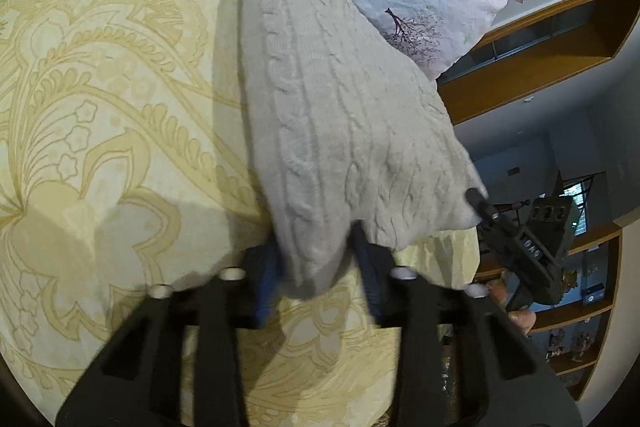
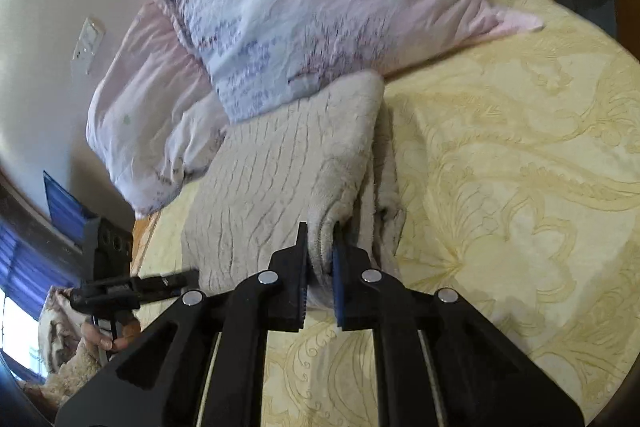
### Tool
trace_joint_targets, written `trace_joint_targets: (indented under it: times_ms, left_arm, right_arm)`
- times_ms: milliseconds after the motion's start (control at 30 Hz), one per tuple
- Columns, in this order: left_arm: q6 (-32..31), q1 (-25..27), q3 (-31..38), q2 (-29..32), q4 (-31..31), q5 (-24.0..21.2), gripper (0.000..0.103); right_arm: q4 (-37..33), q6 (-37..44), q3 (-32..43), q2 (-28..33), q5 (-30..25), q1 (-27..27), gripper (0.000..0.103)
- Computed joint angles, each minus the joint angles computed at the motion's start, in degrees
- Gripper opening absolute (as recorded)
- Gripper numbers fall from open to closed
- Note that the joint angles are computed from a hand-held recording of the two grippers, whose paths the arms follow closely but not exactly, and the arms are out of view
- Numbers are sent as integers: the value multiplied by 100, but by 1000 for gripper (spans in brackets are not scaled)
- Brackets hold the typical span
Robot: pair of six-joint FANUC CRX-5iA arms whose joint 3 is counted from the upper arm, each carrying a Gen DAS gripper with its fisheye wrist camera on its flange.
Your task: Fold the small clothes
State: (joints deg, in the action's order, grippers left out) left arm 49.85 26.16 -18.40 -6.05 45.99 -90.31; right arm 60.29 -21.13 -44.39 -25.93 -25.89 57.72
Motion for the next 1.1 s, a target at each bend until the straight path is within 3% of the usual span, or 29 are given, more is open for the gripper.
trace_joint_targets:
  times_ms: [100, 300, 533, 633, 733, 867, 967, 1100]
  left_arm:
    - [-133, 116, -63, -10, 92, -104, 18]
    - [-645, 187, -66, -119, -42, -143, 16]
    - [-646, 160, -7, -55, -89, -162, 20]
    - [-695, 259, 100, -31, -80, -262, 30]
    - [-597, 342, 185, 5, 115, -120, 55]
    - [-207, 182, 472, 270, 242, 223, 69]
    - [123, -44, 711, 577, 305, 413, 71]
    - [476, -370, 948, 831, 175, 767, 72]
  right_arm:
    - [617, -466, -160, -157, -206, 14, 9]
    - [-570, 451, 162, 134, -1208, 505, 8]
    - [-1143, 730, 237, 196, -1003, 346, 10]
    - [-1275, 757, 238, 4, -753, 262, 23]
    - [-868, 380, 224, -55, -451, -70, 48]
    - [-1639, 1093, 801, 483, 181, -764, 50]
    - [-2905, 2102, 1455, 1032, 325, -1075, 50]
    - [-3939, 2890, 2015, 1499, 259, -1275, 50]
